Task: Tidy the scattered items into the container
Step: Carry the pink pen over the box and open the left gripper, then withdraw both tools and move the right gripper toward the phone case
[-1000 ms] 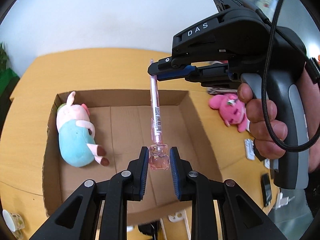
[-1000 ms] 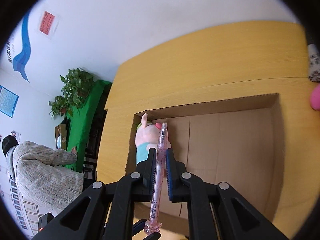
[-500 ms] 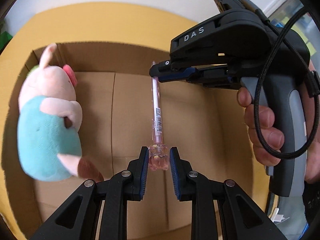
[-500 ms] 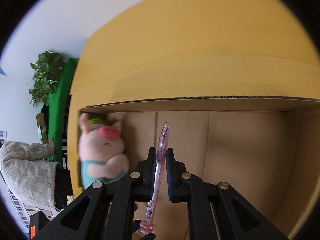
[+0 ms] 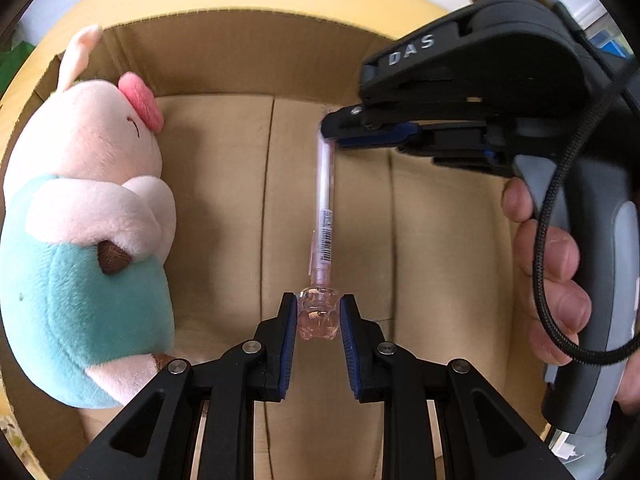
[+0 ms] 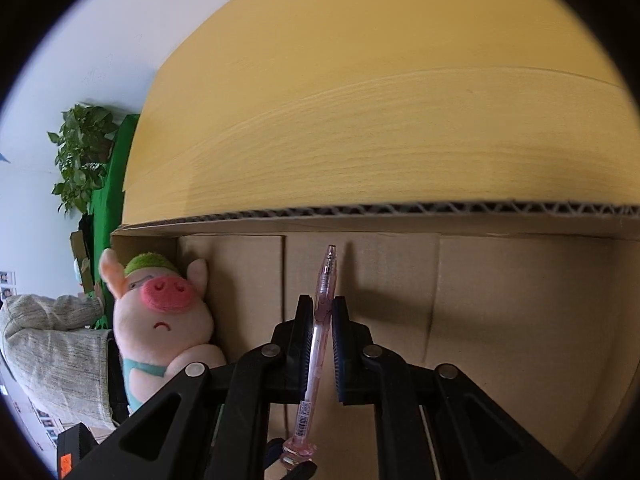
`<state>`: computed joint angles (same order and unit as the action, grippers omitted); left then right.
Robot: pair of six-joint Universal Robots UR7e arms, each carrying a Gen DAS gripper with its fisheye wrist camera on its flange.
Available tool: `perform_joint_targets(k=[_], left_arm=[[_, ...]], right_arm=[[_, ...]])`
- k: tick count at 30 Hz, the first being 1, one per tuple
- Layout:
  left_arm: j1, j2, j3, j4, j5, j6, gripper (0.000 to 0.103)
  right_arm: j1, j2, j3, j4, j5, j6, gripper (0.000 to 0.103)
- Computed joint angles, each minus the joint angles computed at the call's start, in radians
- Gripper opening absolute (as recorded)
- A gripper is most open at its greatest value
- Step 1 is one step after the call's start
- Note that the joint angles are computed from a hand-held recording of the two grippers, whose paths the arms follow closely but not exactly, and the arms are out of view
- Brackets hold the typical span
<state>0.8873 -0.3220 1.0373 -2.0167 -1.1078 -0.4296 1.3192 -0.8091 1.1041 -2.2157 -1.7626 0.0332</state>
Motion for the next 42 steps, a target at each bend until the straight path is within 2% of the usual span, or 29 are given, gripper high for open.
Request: perform_joint_targets(k=[4, 7, 9, 11, 13, 16, 18, 19, 20, 25, 32, 37, 42], left_arm=[[0.002, -0.003, 0.003, 0.035, 0.013, -0.029, 0.023], [-0.001, -0.024, 0.037, 0.014, 0.007, -0.036, 0.024], [-0.012, -0.044, 0.066, -0.008, 0.015, -0.033, 0.027], [-0.026, -0.066, 0.098, -0.033, 0.022, -0.024, 0.042], [-0.045, -0.096, 0.139, -0.066, 0.028, -0.014, 0.049], [-0.082, -0.157, 0.219, -0.123, 0.044, 0.013, 0.051], [-0.112, -0.215, 0.29, -0.165, 0.064, 0.027, 0.059], [-0.125, -0.236, 0.311, -0.18, 0.074, 0.033, 0.065], [-0.138, -0.262, 0.338, -0.197, 0.087, 0.039, 0.071], [-0.171, -0.366, 0.43, -0.272, 0.148, 0.067, 0.079], [-0.243, -0.554, 0.602, -0.293, 0.247, 0.037, 0.085], [-0.271, -0.635, 0.687, -0.327, 0.262, 0.029, 0.09], [-0.299, -0.679, 0.737, -0.352, 0.248, 0.038, 0.09]], right_arm=[[-0.007, -0.002, 0.003, -0.021, 0.002, -0.008, 0.012], [-0.008, -0.022, 0.02, -0.043, 0.006, -0.014, 0.013], [-0.003, -0.048, 0.046, -0.064, 0.001, -0.024, 0.022], [0.006, -0.082, 0.084, -0.092, -0.008, -0.034, 0.033], [0.018, -0.13, 0.144, -0.126, -0.01, -0.046, 0.04], [0.039, -0.221, 0.261, -0.182, -0.004, -0.055, 0.048], [0.058, -0.29, 0.352, -0.233, -0.007, -0.049, 0.055], [0.069, -0.321, 0.392, -0.256, -0.018, -0.044, 0.056], [0.083, -0.352, 0.433, -0.281, -0.034, -0.04, 0.058], [0.169, -0.48, 0.598, -0.378, -0.149, -0.018, 0.065], [0.335, -0.559, 0.727, -0.457, -0.338, -0.038, 0.066], [0.428, -0.585, 0.782, -0.497, -0.451, -0.02, 0.066], [0.5, -0.61, 0.829, -0.504, -0.55, 0.005, 0.067]])
